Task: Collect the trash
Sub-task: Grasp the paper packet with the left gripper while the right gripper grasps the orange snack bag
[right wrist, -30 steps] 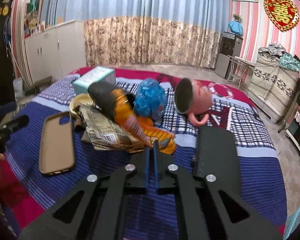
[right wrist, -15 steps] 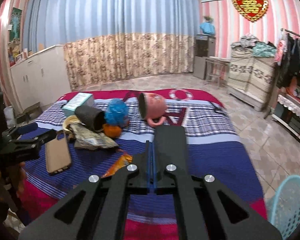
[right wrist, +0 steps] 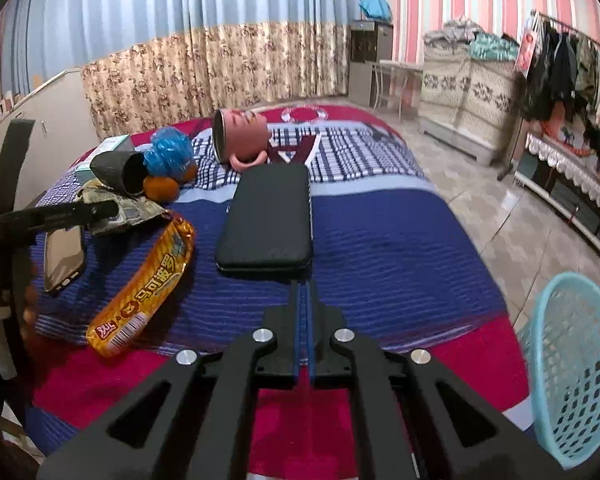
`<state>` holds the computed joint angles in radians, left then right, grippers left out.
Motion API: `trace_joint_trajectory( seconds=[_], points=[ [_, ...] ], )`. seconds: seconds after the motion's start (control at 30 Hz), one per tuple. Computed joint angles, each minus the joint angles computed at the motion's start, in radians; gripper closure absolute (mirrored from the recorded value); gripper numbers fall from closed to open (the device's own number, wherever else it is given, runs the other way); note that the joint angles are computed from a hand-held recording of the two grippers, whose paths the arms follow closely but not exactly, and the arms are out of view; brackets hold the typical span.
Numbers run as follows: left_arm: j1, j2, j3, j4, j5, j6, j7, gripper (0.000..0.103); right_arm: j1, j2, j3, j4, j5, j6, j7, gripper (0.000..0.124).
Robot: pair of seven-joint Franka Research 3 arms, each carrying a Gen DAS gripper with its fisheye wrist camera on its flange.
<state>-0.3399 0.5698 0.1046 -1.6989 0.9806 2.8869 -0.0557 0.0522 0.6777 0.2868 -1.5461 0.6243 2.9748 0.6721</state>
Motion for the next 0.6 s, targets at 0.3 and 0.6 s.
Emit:
trace_joint_trajectory(
  seconds=[0.3, 0.6],
  points=[
    [-0.078, -0.202, 0.058, -0.237, 0.342, -0.004, -0.273, 0.088, 0.056, 0.024, -0.013, 0.022, -0.028, -0.054, 0.048, 0.121],
    [-0.047, -0.383, -0.028, -0.445, 0.488, -0.206, -0.352, 0.088, 0.076, 0.008, 0.026, -0.025, -0.018, 0.005, 0.028, 0.05]
  ],
)
